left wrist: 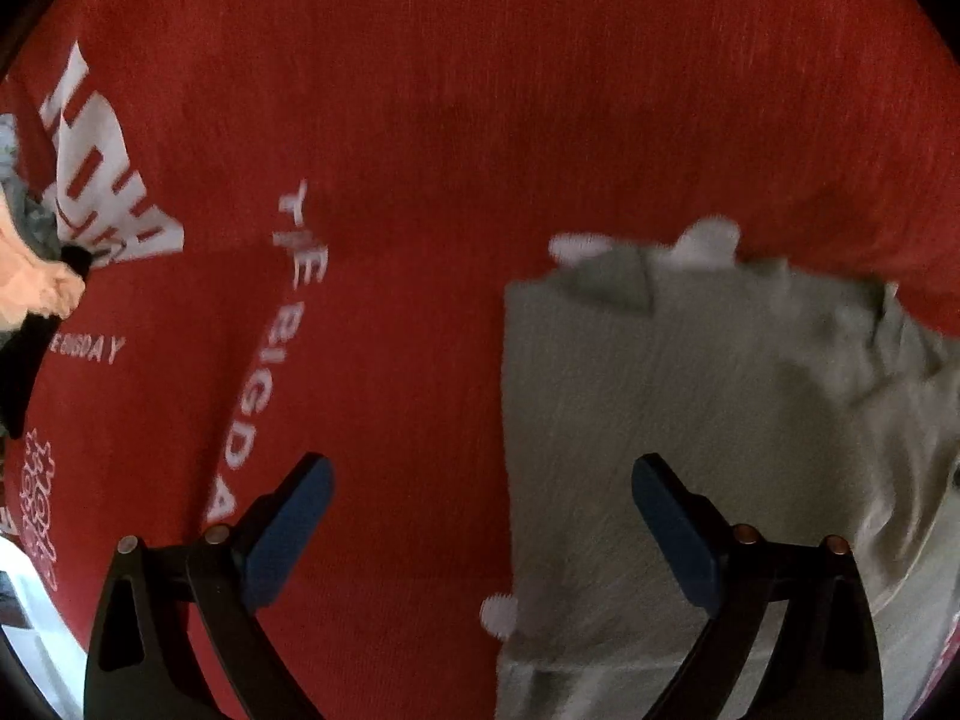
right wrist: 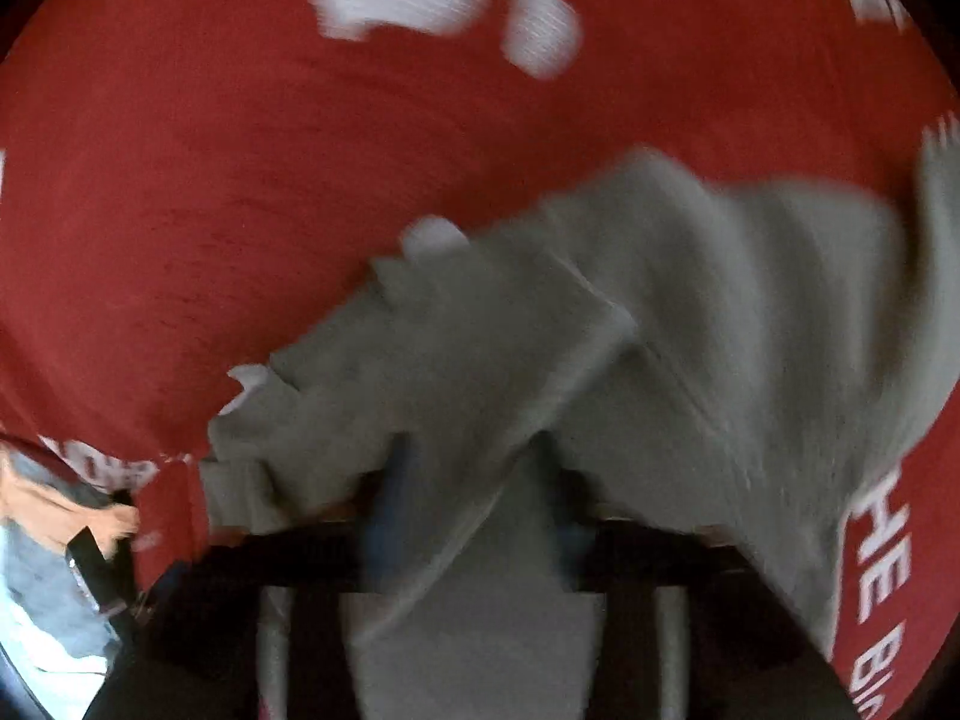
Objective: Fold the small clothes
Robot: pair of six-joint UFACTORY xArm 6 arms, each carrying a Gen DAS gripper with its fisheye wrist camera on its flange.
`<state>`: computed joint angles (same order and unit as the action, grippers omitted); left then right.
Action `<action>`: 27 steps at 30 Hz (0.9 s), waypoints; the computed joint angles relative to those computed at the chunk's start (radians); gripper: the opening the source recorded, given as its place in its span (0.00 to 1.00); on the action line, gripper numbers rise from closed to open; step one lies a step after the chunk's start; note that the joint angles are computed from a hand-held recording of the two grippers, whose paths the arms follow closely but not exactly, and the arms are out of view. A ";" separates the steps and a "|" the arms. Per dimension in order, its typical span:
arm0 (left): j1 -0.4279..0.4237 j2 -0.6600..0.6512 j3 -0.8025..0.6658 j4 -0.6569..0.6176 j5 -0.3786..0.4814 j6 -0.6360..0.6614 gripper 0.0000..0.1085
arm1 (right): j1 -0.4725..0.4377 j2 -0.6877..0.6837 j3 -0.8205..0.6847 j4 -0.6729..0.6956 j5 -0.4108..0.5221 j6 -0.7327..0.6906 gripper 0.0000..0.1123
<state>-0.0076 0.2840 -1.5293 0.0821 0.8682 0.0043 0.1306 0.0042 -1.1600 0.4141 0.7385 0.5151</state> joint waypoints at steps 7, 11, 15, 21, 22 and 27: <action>-0.056 0.126 -0.143 0.101 0.041 -0.065 0.92 | -0.028 0.036 0.037 0.233 -0.081 -0.012 0.32; -0.064 0.127 -0.132 0.187 0.039 -0.133 0.92 | -0.025 0.104 -0.098 0.284 -0.081 -0.134 0.07; -0.050 0.131 -0.119 0.262 0.042 -0.174 0.92 | -0.024 0.049 -0.063 0.232 -0.212 -0.165 0.07; -0.018 0.138 -0.111 0.276 0.027 -0.163 0.93 | -0.065 -0.003 0.070 0.065 -0.037 -0.013 0.08; -0.014 0.133 -0.099 0.288 0.013 -0.154 0.93 | -0.062 -0.033 0.109 0.088 -0.069 -0.023 0.11; 0.003 0.131 -0.092 0.362 0.013 -0.156 0.93 | -0.050 -0.100 0.096 -0.061 0.041 0.067 0.16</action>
